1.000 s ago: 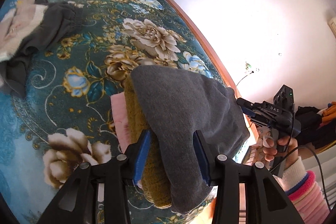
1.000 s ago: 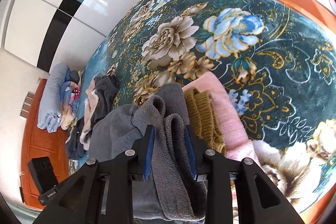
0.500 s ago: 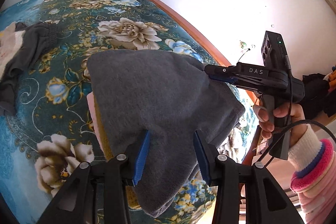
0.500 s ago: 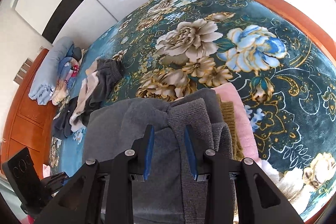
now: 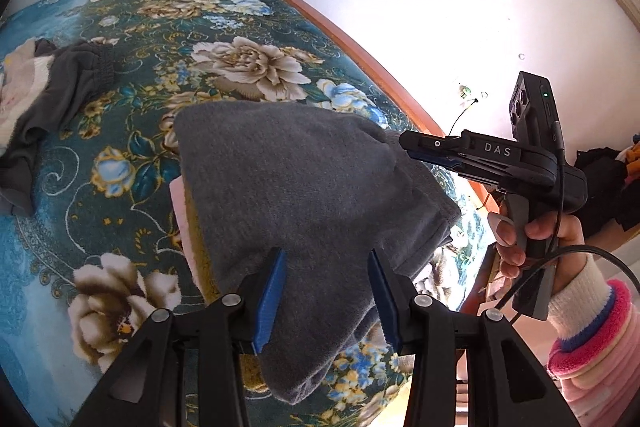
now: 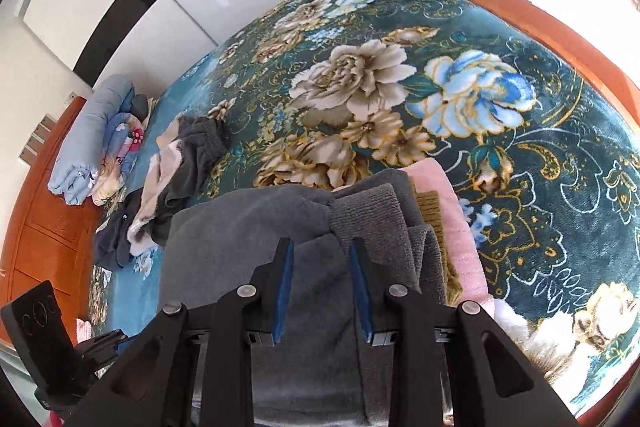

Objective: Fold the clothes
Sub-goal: 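Lower the sweatpants onto the pink and mustard stack and open both grippers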

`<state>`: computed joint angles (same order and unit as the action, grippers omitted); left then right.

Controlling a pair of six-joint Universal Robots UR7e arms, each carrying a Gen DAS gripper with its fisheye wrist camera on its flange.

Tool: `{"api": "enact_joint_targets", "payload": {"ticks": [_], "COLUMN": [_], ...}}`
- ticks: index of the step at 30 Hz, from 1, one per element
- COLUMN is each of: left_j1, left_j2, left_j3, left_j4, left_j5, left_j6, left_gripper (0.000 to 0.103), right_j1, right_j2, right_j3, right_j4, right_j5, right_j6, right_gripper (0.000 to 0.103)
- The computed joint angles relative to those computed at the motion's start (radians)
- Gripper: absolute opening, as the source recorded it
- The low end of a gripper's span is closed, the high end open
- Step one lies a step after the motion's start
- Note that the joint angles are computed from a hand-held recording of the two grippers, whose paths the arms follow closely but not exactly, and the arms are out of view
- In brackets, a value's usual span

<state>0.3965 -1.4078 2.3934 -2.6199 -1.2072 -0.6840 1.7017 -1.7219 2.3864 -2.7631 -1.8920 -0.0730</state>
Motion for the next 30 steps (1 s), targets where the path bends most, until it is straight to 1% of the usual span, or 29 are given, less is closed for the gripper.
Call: {"api": "enact_joint_targets", "payload": {"ticks": [2, 7, 9, 11, 13, 17, 19, 23, 27, 28, 30], "left_j1": [-0.019, -0.039, -0.036, -0.033, -0.034, -0.033, -0.037, -0.069, -0.112, -0.125, -0.148], "left_j2": [-0.009, -0.019, -0.014, -0.006, 0.003, 0.016, 0.007, -0.021, -0.060, -0.072, -0.096], "left_j3": [0.004, 0.028, 0.040, 0.048, 0.048, 0.039, 0.046, 0.054, 0.070, 0.077, 0.096], "left_j4": [0.003, 0.013, 0.013, 0.011, 0.017, 0.034, 0.024, 0.047, 0.072, 0.081, 0.097], "left_j5": [0.009, 0.025, 0.023, 0.021, 0.024, 0.026, 0.030, 0.061, 0.101, 0.115, 0.140], "left_j6": [-0.005, -0.029, -0.046, -0.056, -0.056, -0.057, -0.067, -0.092, -0.126, -0.143, -0.184], "left_gripper": [0.047, 0.047, 0.047, 0.046, 0.047, 0.047, 0.047, 0.047, 0.047, 0.051, 0.057], "right_j1": [0.020, 0.061, 0.070, 0.065, 0.050, 0.000, -0.001, 0.025, 0.060, 0.070, 0.092], "right_j2": [-0.042, -0.124, -0.136, -0.135, -0.124, -0.123, -0.126, -0.150, -0.193, -0.203, -0.218], "right_j3": [0.020, 0.076, 0.097, 0.117, 0.139, 0.170, 0.174, 0.180, 0.194, 0.198, 0.209], "right_j4": [0.002, 0.011, 0.015, 0.014, -0.017, -0.066, -0.074, -0.091, -0.104, -0.108, -0.117], "right_j5": [0.001, -0.035, -0.058, -0.078, -0.097, -0.071, -0.067, -0.063, -0.043, -0.040, -0.036], "right_j6": [-0.011, -0.025, -0.038, -0.053, -0.063, -0.067, -0.058, -0.056, -0.028, -0.019, -0.007], "right_gripper": [0.029, 0.029, 0.029, 0.029, 0.029, 0.029, 0.029, 0.030, 0.030, 0.032, 0.038]}}
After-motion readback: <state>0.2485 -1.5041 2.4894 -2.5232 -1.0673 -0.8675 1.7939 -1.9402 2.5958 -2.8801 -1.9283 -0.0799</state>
